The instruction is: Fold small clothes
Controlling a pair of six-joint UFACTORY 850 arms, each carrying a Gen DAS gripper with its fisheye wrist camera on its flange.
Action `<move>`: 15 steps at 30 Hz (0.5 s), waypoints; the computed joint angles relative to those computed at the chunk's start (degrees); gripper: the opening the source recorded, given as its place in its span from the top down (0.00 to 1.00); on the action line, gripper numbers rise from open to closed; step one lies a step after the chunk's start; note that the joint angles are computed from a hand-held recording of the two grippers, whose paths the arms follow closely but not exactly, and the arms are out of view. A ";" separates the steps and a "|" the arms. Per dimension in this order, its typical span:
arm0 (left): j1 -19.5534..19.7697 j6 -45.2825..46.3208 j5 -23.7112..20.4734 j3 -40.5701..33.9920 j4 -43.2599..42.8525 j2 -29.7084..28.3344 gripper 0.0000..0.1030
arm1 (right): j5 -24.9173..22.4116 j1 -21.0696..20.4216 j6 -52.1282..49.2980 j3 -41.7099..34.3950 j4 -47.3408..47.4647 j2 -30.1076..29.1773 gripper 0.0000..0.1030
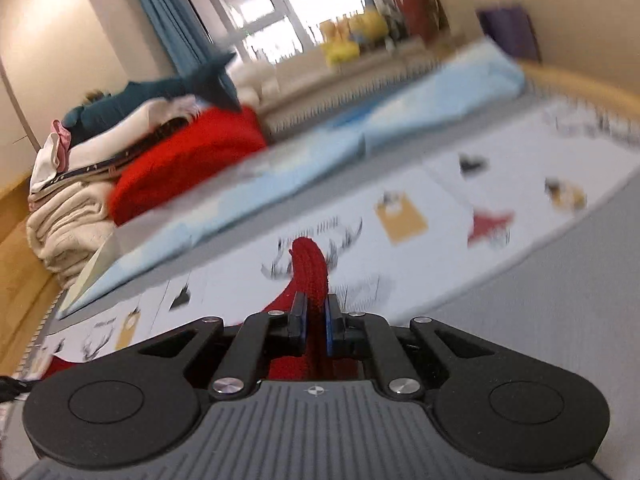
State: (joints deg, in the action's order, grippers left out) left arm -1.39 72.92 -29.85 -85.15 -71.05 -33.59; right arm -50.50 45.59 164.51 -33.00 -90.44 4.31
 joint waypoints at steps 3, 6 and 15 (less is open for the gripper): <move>-1.45 -5.12 0.99 -2.21 3.86 -1.77 0.90 | 0.06 -2.25 -1.25 -2.06 3.12 -2.80 0.92; -1.72 -22.99 -6.31 -7.63 21.30 -5.62 0.55 | 9.85 -7.38 -0.30 -3.33 4.56 -5.01 0.85; -0.29 -25.12 -19.93 -7.36 39.13 -6.00 0.47 | 26.21 -9.18 -11.84 -1.11 22.31 -3.97 0.61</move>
State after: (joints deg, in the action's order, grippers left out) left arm -1.68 47.79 -49.78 -92.51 -31.92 -39.59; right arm -24.29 36.41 152.67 -34.10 -68.13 0.34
